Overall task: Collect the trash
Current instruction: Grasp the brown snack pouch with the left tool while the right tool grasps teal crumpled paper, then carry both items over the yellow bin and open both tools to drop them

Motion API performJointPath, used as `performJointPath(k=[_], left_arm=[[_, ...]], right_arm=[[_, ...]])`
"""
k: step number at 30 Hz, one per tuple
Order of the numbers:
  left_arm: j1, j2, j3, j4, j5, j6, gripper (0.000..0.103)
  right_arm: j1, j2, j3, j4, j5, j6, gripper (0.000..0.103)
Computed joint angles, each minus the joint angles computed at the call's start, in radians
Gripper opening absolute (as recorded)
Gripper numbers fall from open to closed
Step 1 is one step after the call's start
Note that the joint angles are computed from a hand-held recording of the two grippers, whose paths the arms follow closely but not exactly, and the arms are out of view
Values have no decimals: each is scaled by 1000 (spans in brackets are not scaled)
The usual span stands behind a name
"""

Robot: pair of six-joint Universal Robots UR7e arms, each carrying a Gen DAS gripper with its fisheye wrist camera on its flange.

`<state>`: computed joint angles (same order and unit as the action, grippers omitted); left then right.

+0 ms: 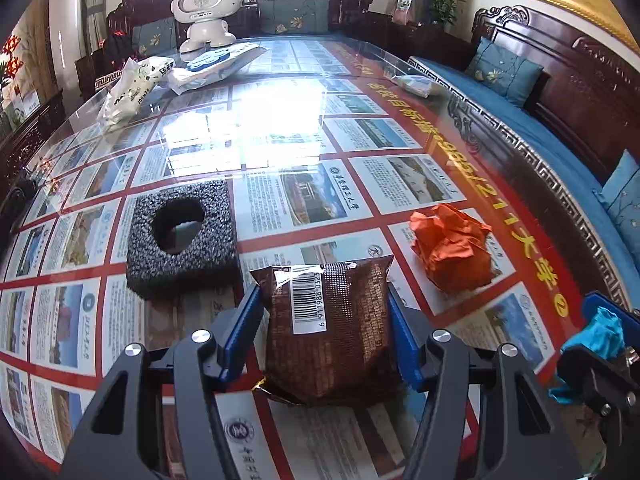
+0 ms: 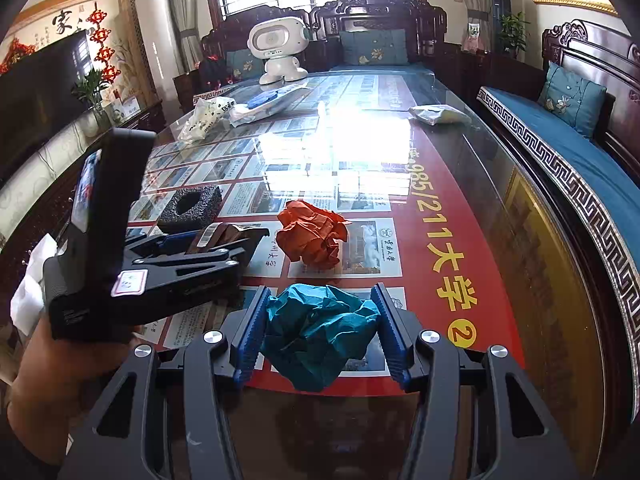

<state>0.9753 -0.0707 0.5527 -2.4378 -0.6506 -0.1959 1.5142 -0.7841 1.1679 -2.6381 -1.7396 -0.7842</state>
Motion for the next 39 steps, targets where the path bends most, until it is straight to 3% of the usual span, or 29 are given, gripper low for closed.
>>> performJointPath(k=[10,18,29,39], left_arm=[[-69,-196,412,-317,-11,49,59],[-145,-337,683,-485,-20,62,59],[-275,-486,1020,-640,-48,18,59],[-391,-552,1242,-676,-58,-61,59]], right_arm=[[5,-80,115,-62,28,-14,51],[11,-202,283,-142,69,-32,51],[-9,-466,611,-246,175,-96,51],[-66,-674,869,-301,242,-142,51]])
